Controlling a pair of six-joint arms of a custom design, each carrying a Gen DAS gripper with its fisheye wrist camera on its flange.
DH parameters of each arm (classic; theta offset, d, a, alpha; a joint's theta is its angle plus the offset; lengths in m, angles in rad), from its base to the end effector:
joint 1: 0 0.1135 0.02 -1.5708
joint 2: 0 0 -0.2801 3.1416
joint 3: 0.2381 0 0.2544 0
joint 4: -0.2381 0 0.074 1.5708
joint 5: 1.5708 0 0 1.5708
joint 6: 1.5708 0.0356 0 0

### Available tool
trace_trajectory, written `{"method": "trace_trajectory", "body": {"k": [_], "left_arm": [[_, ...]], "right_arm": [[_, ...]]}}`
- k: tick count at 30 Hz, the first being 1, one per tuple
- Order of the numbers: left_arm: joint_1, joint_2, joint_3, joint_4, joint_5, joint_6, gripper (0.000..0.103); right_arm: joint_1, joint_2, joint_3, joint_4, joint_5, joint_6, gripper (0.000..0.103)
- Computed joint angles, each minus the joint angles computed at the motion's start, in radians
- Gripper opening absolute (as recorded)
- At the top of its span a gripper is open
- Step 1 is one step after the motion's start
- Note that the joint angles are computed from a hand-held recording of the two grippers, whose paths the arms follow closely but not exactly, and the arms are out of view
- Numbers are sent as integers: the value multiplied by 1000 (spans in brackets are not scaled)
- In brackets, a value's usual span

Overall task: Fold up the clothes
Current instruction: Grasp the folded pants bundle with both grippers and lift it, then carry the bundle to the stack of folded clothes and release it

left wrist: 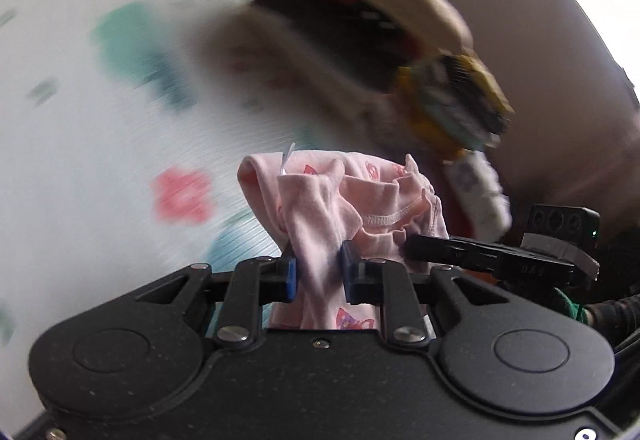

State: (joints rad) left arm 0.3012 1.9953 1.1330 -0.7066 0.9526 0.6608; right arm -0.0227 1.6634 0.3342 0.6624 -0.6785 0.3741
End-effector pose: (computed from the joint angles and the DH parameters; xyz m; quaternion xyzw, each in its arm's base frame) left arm 0.3352 0.0737 0.1254 0.1594 0.8743 -0.4061 0.2129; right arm 0.2437 0.0168 0.1038 0.0247 0.8603 0.3667 0.3532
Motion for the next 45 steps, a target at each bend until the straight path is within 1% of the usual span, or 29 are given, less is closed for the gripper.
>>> {"method": "trace_trajectory", "body": {"k": [4, 5, 8, 10, 12, 13, 14, 16, 18, 19, 22, 23, 24, 25, 26, 27, 29, 30, 31, 32, 33, 34, 35, 37, 38, 40, 42, 44, 45], "left_arm": [[-203, -26, 90, 9, 15, -71, 19], [-256, -26, 117, 14, 11, -88, 19], [-436, -17, 197, 79, -26, -194, 19], [-550, 12, 267, 109, -34, -246, 19], [-653, 74, 380, 101, -20, -290, 19], [-697, 97, 419, 126, -19, -313, 19], [-739, 122, 463, 146, -21, -335, 19], [-823, 180, 566, 163, -39, -374, 19], [-883, 232, 670, 147, -44, -381, 19], [-907, 264, 730, 137, -41, -402, 19], [-970, 381, 958, 83, -36, -459, 19], [-987, 416, 1018, 97, -55, -506, 20], [-1013, 451, 1078, 108, -114, -552, 22], [-1037, 495, 1156, 104, -173, -592, 40], [-1064, 523, 1212, 70, -284, -579, 53], [-1088, 531, 1218, 78, -402, -594, 57], [-1089, 483, 1110, 154, -432, -616, 57], [-1074, 421, 995, 214, -412, -628, 57], [-1062, 368, 903, 253, -410, -626, 57], [-1047, 305, 802, 282, -415, -608, 57], [-1028, 233, 697, 295, -421, -578, 57], [-1013, 168, 608, 303, -428, -552, 57], [-980, 89, 504, 303, -421, -516, 57], [-911, -71, 324, 245, -414, -433, 57], [-874, -151, 248, 203, -425, -394, 57], [-786, -302, 126, 95, -445, -302, 57], [-654, -451, 56, -66, -456, -231, 57], [-486, -595, 29, -234, -457, -176, 57], [-389, -648, 39, -324, -441, -142, 57]], "right_arm": [[-215, -225, -110, -51, -50, -21, 23], [-272, -289, -131, -84, -60, -36, 23], [-458, -475, -166, -214, -104, -96, 23], [-623, -567, -161, -310, -171, -138, 23], [-803, -614, -126, -421, -242, -208, 23], [-881, -617, -105, -467, -264, -251, 23], [-953, -610, -76, -517, -282, -307, 22], [-1076, -572, -28, -561, -313, -374, 22], [-1159, -529, -13, -500, -326, -345, 22], [-1200, -498, -8, -450, -339, -321, 22], [-1262, -417, -15, -269, -324, -227, 23], [-1264, -365, -21, -186, -301, -182, 23], [-1260, -306, -24, -100, -269, -138, 23], [-1230, -236, -22, -24, -198, -77, 23], [-1194, -163, -12, 36, -117, -15, 24], [-1162, -98, 8, 47, -42, 11, 26], [-1104, 25, 63, 32, 96, 49, 29], [-1096, 67, 75, 44, 132, 74, 32], [-1101, 84, 69, 73, 137, 89, 32], [-1108, 85, 61, 95, 125, 70, 38], [-1113, 70, 50, 104, 121, 19, 47], [-1117, 63, 43, 116, 116, -22, 51], [-1120, 60, 39, 131, 109, -57, 52], [-1119, 57, 31, 153, 105, -98, 54], [-1115, 85, 44, 157, 97, -62, 55], [-1118, 141, 64, 191, 58, 11, 53], [-1084, 190, 60, 283, 75, 54, 38], [-1049, 222, 62, 366, 108, 148, 37], [-1025, 221, 67, 382, 126, 171, 37]]}}
